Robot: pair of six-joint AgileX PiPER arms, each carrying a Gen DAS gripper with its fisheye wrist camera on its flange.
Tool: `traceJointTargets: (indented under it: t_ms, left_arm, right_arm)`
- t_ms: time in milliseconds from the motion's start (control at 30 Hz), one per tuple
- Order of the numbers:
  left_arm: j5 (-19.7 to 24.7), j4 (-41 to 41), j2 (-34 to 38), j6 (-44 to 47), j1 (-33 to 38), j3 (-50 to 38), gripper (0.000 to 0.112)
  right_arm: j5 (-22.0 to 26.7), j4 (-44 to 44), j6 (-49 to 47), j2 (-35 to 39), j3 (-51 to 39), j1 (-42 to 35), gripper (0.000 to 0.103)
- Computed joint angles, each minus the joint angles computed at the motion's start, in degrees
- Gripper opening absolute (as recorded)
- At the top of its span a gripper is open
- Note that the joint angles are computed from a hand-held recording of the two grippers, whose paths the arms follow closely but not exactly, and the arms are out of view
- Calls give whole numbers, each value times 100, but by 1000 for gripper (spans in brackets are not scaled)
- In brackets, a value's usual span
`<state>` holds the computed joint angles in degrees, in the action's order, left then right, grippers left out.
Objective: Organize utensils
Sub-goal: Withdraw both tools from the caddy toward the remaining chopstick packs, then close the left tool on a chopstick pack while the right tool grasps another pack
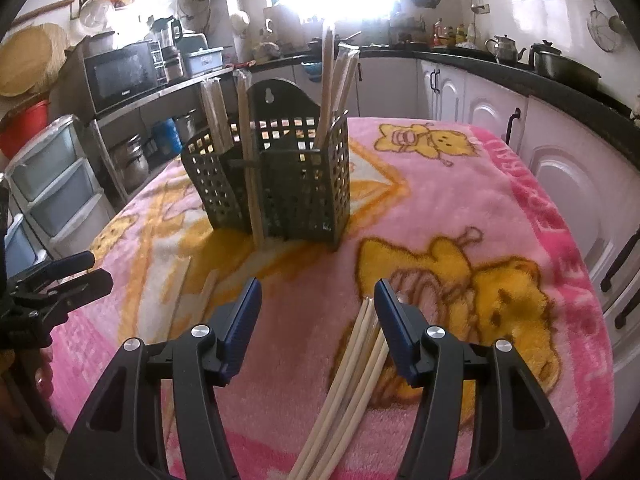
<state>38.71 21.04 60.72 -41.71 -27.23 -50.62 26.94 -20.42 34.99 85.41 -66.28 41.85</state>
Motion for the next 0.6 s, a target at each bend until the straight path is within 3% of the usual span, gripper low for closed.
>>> traceJointTargets:
  t_ms: [600]
  left_arm:
    - [-303,48,423,-354,-364,413,92]
  right_arm:
    - [-17,688,-837,10,400,-75,56]
